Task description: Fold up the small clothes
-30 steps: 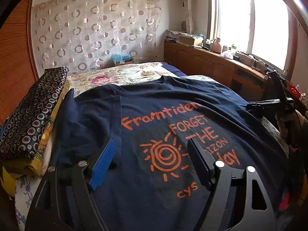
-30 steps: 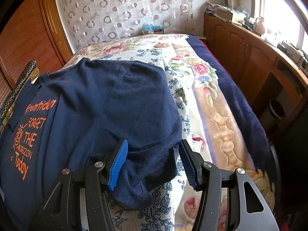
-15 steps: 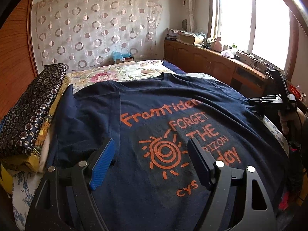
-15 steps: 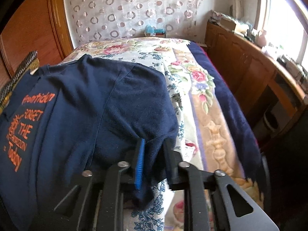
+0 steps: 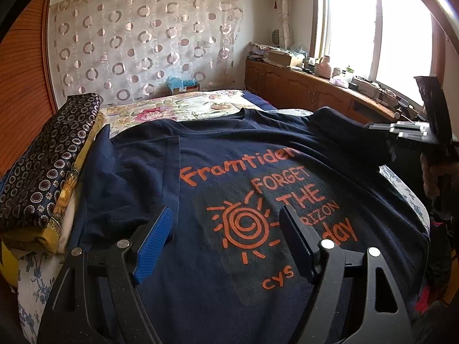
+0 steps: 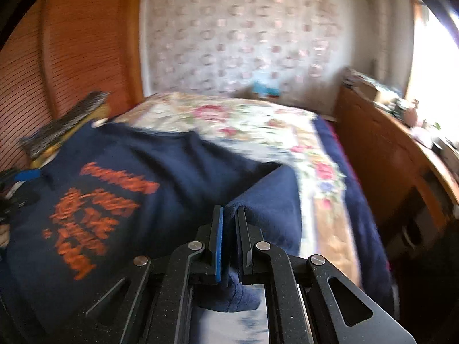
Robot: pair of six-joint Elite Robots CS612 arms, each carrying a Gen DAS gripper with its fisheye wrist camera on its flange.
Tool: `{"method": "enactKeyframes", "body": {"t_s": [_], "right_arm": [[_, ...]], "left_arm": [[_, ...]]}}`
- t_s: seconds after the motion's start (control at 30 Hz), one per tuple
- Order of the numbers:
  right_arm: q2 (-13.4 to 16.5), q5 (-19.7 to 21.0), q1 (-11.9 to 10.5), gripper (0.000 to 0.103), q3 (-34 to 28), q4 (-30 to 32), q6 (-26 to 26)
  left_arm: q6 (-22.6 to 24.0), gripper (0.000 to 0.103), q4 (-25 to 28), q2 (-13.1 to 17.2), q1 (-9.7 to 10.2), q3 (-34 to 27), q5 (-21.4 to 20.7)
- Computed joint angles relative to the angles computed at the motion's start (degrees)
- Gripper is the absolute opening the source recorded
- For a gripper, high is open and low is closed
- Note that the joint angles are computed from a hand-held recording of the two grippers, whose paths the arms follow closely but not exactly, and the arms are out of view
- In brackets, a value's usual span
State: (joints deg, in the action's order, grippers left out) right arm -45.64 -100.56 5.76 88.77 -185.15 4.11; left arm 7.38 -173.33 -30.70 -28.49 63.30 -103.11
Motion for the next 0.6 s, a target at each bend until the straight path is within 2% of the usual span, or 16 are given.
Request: {"method": "enactKeyframes", "body": {"t_s": [0.03, 0.1, 0.17, 0.27, 0.43, 0.6], "right_arm": [[0.4, 0.1, 0.4, 0.008, -0.4, 0.9, 0.2], [1.0, 0.6, 0.7, 0.016, -0.9, 2.7, 0.6], [1.4, 1.4, 0.8, 0.029, -1.1, 4.1, 1.4], [1.3, 1.5, 0.5, 0.036, -1.1, 5.2, 1.8], [0.2, -0.1, 0.1, 0.039, 0.4, 2.5, 3.0], [0.9, -3.1, -0.5, 0.04, -0.5, 4.9, 5.5]], "left_arm": [[0.0, 0.078, 0.0, 0.0, 0.0, 0.1, 0.0], [0.0, 0.078, -0.1, 0.0, -0.02, 0.0, 0.0], [-0.2, 0.078, -0.4, -0.1, 0.0, 0.3, -0.1], [-0.4, 0.078, -1.0, -0.3, 0.03, 0.7, -0.3], [-0.4, 0.078, -1.1, -0.4, 0.01, 0.9, -0.5], [-0.3, 0.078, -1.0, -0.5, 0.0, 1.0, -0.5]]}}
